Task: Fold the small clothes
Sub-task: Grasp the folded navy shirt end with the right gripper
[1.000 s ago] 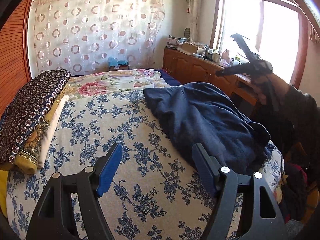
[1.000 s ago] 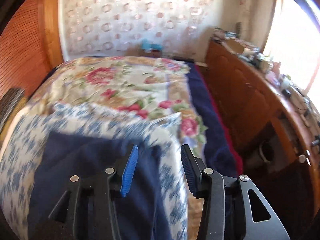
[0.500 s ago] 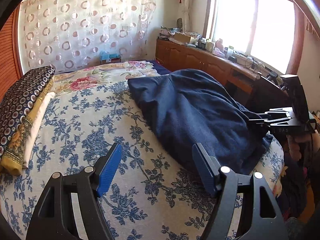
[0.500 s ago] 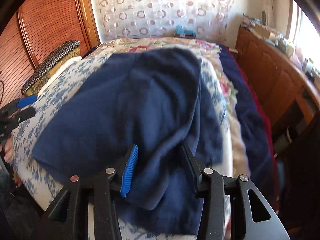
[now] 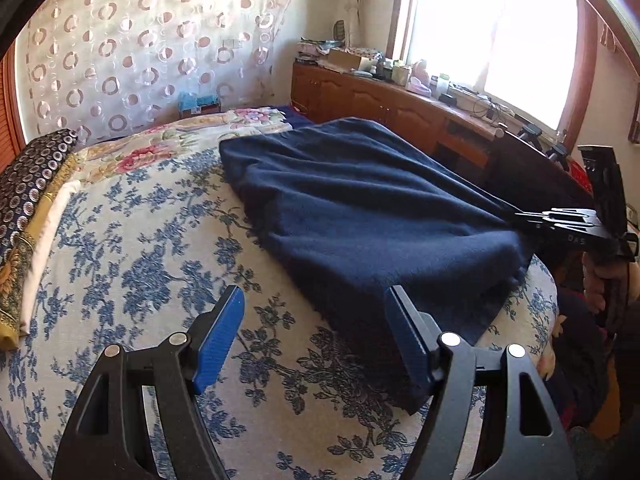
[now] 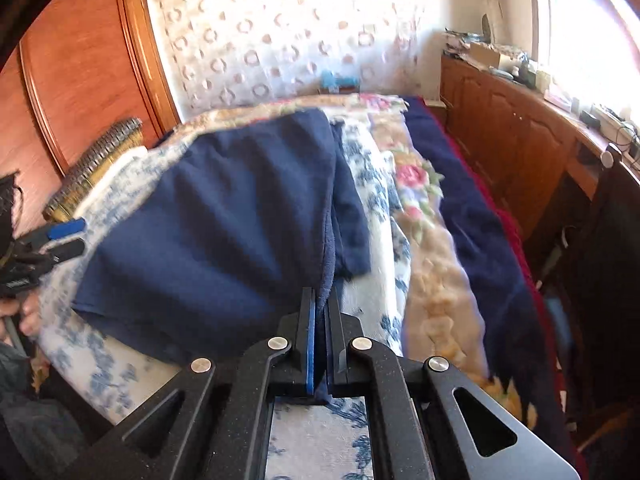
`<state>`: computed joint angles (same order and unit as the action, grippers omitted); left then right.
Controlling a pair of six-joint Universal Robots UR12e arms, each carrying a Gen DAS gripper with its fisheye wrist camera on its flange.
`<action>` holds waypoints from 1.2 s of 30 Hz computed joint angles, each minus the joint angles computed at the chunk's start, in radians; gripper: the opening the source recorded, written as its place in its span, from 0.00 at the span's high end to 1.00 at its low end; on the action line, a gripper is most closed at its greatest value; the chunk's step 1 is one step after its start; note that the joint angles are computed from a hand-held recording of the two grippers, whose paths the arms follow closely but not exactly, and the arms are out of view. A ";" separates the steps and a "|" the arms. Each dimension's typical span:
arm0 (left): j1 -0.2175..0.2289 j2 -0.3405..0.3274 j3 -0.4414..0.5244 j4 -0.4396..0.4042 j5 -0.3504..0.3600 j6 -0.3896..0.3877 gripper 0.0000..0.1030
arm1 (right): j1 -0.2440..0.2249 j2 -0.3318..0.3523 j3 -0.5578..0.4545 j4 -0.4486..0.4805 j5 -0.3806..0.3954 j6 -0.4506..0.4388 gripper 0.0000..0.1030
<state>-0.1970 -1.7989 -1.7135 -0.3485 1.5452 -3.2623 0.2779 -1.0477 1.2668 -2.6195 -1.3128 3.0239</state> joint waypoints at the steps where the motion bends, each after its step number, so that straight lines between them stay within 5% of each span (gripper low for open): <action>1: -0.001 -0.001 0.000 -0.005 -0.006 0.002 0.29 | -0.004 0.000 0.001 -0.001 0.006 0.007 0.97; 11: -0.010 -0.003 0.001 -0.038 -0.012 0.004 0.29 | 0.039 0.023 0.002 -0.041 -0.059 0.050 0.97; 15: -0.007 0.001 -0.006 -0.036 -0.045 0.010 0.29 | 0.047 0.024 0.002 -0.037 -0.079 0.078 0.71; 20: -0.008 0.005 -0.008 -0.051 -0.091 0.023 0.47 | 0.044 0.020 0.004 -0.019 -0.059 0.082 0.64; 29: -0.005 0.004 -0.005 -0.084 -0.124 0.031 0.65 | 0.053 0.002 0.011 0.022 -0.069 0.018 0.65; 32: -0.001 0.002 -0.003 -0.100 -0.157 0.034 0.80 | 0.050 0.000 0.011 0.033 -0.028 -0.003 0.87; 36: -0.003 0.006 -0.011 -0.045 -0.143 0.021 0.93 | 0.034 0.000 0.017 -0.003 0.049 0.008 0.92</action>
<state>-0.2001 -1.7925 -1.7250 -0.3938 1.4027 -3.2415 0.3122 -1.0480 1.2838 -2.6220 -1.2635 3.0318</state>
